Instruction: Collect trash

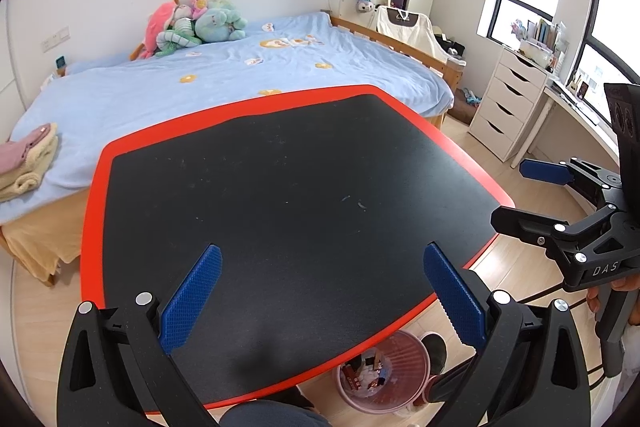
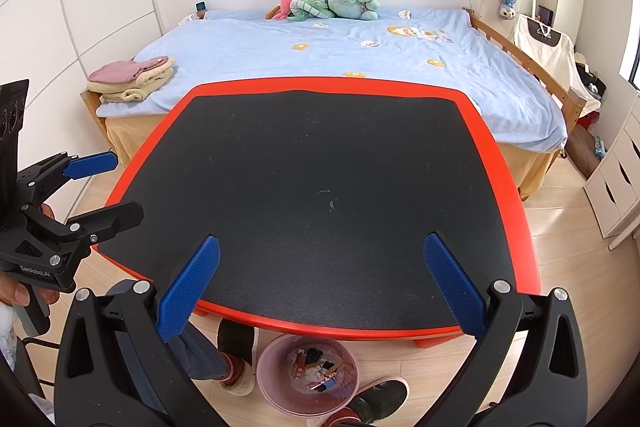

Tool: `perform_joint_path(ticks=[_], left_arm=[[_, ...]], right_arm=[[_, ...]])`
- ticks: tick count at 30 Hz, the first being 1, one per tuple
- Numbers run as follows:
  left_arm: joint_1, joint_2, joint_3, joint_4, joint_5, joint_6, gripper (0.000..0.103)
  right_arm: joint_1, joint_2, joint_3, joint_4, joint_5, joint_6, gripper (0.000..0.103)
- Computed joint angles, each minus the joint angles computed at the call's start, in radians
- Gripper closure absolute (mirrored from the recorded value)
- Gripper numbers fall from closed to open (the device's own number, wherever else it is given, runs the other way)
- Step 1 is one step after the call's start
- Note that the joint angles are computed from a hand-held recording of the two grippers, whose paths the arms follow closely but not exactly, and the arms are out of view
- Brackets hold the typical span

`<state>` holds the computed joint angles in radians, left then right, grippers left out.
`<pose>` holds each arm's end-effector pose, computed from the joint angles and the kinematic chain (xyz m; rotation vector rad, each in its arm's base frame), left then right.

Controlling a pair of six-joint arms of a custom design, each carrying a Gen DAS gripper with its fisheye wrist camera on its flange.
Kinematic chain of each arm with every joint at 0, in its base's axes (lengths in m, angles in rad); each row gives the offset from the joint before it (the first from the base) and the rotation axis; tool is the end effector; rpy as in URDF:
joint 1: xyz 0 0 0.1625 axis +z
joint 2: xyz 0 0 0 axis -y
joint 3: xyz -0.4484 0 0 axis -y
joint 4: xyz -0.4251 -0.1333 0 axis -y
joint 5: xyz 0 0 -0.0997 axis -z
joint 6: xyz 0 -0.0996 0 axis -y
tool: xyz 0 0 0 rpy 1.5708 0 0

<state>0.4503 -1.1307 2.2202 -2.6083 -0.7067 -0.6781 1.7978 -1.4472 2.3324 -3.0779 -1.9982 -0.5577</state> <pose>-0.3448 -0.3989 0.1216 0.5628 2.3696 -0.8398 0.1928 -0.4258 0.2628 0.8060 -2.4102 0.7131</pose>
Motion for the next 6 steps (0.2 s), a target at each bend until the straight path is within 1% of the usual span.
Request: perform_joint_path(ticks=[6], left_arm=[[0.001,0.006,-0.009,0.020,0.000,-0.010,0.006]], right_arm=[[-0.003,0.018,0.002,-0.012,-0.004,0.006,0.003]])
